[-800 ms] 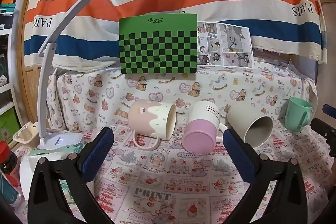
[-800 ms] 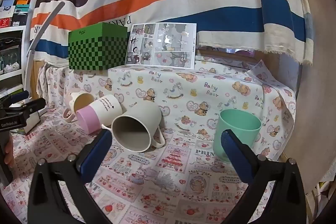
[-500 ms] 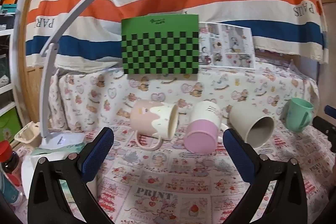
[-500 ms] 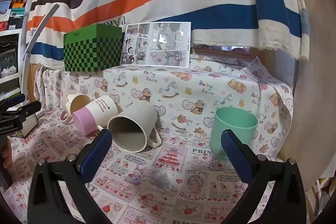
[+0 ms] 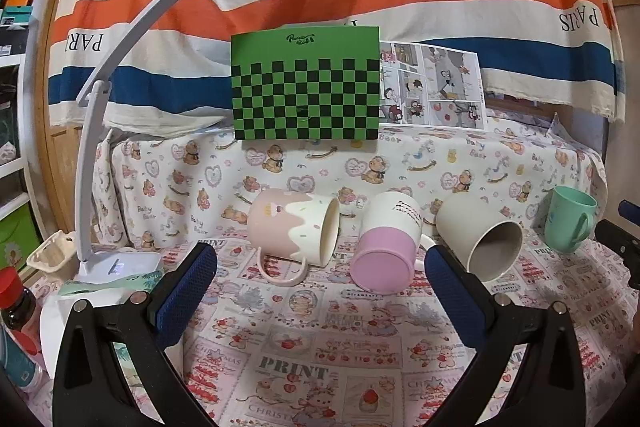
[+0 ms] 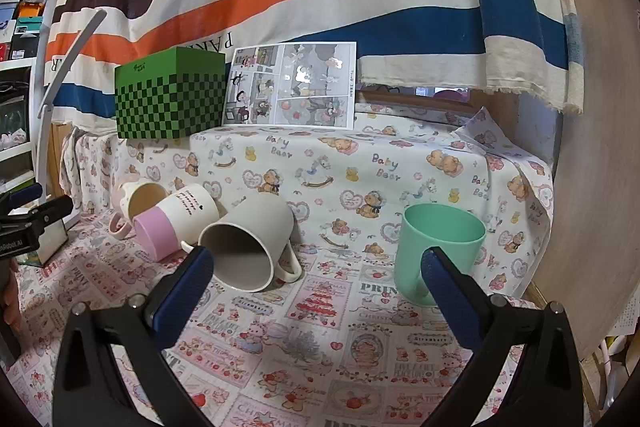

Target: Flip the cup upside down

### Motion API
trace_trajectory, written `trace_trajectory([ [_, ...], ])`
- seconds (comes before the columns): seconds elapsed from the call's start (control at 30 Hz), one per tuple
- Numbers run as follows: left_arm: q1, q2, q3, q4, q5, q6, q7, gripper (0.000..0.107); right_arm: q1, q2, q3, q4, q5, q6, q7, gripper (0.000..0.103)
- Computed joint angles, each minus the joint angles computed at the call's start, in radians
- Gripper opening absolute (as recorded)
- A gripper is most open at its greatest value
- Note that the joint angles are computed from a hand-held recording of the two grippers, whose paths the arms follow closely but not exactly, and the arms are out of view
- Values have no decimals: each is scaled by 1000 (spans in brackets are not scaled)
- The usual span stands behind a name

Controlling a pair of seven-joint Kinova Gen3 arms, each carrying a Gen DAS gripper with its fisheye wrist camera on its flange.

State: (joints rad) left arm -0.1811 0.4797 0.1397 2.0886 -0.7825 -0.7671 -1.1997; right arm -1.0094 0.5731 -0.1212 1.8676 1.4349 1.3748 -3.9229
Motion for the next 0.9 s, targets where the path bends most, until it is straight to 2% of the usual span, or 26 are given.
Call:
trace_trajectory([
  [0.7,-2,4,-1,-7,-1,6,0,103,4,-5,0,4,-9,-9,-24,103],
  [0.9,-12,7,11,-26,-48,36,43,103,7,-6,-1,5,-9,-12,-21,103],
])
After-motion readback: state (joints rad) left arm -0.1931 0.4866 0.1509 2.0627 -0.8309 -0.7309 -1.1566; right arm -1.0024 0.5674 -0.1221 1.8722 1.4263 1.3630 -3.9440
